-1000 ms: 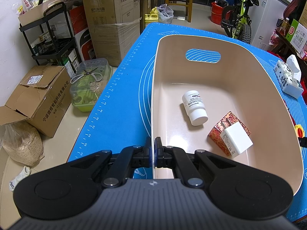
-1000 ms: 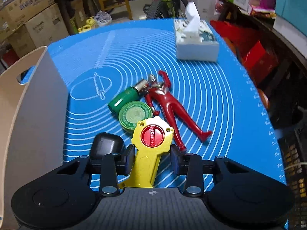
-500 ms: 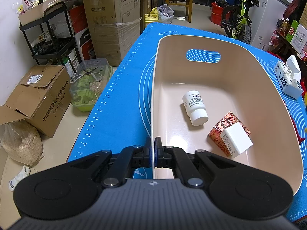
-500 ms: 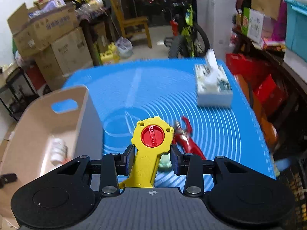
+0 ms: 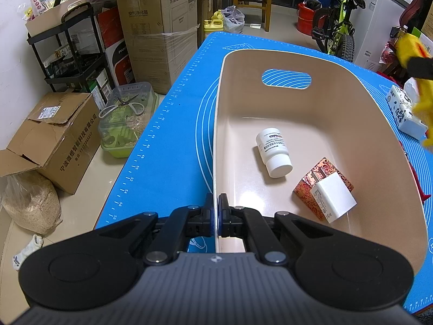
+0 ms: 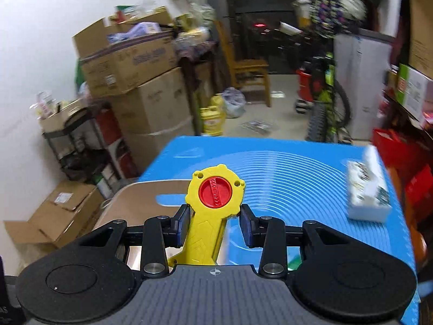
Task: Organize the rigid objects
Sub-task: 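Carry the yellow-red toy into the basket and release it with the right tool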
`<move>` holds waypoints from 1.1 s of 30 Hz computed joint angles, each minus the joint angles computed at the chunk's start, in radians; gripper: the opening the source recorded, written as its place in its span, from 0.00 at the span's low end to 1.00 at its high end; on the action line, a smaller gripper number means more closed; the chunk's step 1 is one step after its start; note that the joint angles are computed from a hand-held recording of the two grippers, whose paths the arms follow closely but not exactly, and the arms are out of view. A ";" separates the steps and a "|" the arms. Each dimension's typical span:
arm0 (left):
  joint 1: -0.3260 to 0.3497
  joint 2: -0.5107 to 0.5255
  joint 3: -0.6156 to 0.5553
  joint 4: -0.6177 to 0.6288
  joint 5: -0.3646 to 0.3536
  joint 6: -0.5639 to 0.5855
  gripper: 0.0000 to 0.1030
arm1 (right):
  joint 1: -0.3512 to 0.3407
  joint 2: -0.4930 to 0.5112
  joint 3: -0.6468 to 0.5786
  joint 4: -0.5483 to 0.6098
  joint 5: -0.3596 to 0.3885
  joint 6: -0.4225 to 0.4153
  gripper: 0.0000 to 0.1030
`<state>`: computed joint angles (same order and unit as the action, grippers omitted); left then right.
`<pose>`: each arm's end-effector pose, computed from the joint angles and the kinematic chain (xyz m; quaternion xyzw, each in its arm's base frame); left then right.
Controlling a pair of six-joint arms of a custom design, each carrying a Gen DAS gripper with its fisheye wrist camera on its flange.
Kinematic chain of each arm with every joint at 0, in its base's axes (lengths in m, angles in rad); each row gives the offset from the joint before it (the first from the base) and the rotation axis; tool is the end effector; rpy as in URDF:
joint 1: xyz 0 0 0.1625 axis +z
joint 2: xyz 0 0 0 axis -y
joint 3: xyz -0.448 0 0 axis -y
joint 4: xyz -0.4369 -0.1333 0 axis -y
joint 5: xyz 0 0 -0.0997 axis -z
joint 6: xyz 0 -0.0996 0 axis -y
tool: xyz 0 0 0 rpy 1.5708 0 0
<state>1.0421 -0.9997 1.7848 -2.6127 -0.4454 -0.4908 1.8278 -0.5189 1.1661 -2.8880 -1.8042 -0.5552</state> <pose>-0.1395 -0.6812 0.2144 -0.0524 0.8400 -0.3527 0.4090 0.3293 -0.8191 0.1072 0.3354 -0.8768 0.3066 0.1572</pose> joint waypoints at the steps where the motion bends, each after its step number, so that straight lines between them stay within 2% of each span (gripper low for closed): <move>1: 0.000 0.000 0.000 0.001 0.000 -0.001 0.05 | 0.005 0.012 -0.009 0.007 0.000 -0.009 0.45; 7: 0.002 0.000 0.000 -0.002 0.000 0.003 0.04 | 0.024 0.087 -0.089 0.108 -0.032 -0.017 0.45; 14: 0.001 0.001 -0.001 0.001 0.002 0.001 0.04 | 0.031 0.171 -0.187 0.258 -0.113 -0.036 0.45; 18: 0.002 -0.003 -0.001 0.004 -0.002 0.004 0.04 | 0.031 0.198 -0.213 0.316 -0.159 -0.050 0.45; 25: 0.001 -0.006 -0.001 0.009 -0.001 0.004 0.04 | 0.025 0.215 -0.244 0.410 -0.199 -0.016 0.46; 26: 0.001 -0.006 -0.001 0.009 -0.001 0.004 0.04 | 0.025 0.215 -0.244 0.412 -0.209 -0.013 0.49; 30: 0.001 -0.006 -0.001 0.009 -0.005 0.003 0.05 | 0.025 0.197 -0.218 0.384 -0.189 -0.031 0.52; 32: 0.000 -0.005 -0.003 0.015 -0.003 -0.001 0.04 | 0.024 0.179 -0.194 0.355 -0.172 -0.034 0.65; 33: -0.001 -0.004 -0.005 0.020 0.000 -0.003 0.04 | 0.020 0.166 -0.180 0.350 -0.149 -0.037 0.65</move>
